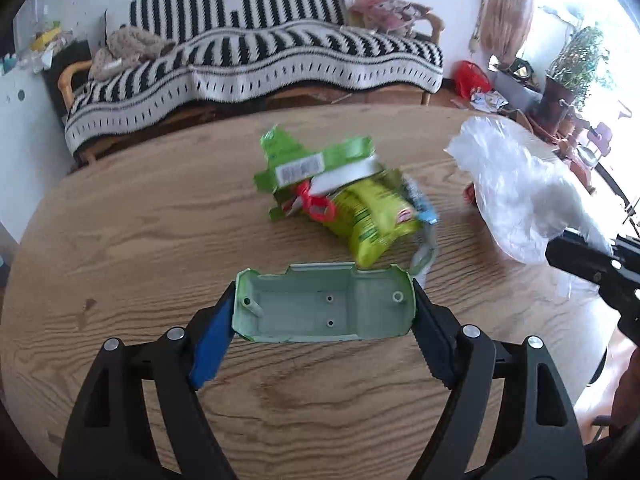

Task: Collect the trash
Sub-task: 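Carry the green tray and plastic bag over the black bin and open both tools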

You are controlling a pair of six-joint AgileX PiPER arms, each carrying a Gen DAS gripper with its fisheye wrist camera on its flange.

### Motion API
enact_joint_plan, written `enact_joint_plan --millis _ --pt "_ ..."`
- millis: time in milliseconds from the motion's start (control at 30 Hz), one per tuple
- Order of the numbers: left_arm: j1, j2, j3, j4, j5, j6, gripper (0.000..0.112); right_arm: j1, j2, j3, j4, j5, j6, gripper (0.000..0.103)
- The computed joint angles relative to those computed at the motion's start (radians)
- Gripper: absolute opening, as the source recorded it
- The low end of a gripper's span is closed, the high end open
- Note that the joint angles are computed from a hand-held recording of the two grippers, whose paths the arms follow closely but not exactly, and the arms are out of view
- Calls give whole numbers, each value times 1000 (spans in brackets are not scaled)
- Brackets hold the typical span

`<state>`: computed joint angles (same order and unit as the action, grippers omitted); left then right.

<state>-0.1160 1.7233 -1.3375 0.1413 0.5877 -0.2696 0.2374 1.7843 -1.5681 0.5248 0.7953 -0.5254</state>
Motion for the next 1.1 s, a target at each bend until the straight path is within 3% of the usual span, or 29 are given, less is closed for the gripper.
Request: enact_joint_plan --millis 300,433,600,733,833,900,933,1100 --pt "-118 -25 -17 63 18 -90 78 -91 -116 61 -15 55 -21 7" --pt "-196 -29 -24 105 17 -145 78 -202 -188 111 -24 103 -76 7" --pt "-319 0 -91 134 37 -186 78 -443 -240 167 6 173 -186 7" --pt "-438 74 -191 127 51 -203 78 -715 -204 146 19 233 -269 7" --pt "-566 189 -327 139 73 -214 78 -890 -137 74 31 283 -306 7" --pt "-625 289 -477 98 139 -178 78 -979 -95 37 28 298 -323 7" --pt "-658 351 -576 76 191 -162 78 -1023 -67 11 17 302 -324 7" --pt "-799 684 -1076 -36 294 -109 78 -1195 97 -132 -44 351 -302 7"
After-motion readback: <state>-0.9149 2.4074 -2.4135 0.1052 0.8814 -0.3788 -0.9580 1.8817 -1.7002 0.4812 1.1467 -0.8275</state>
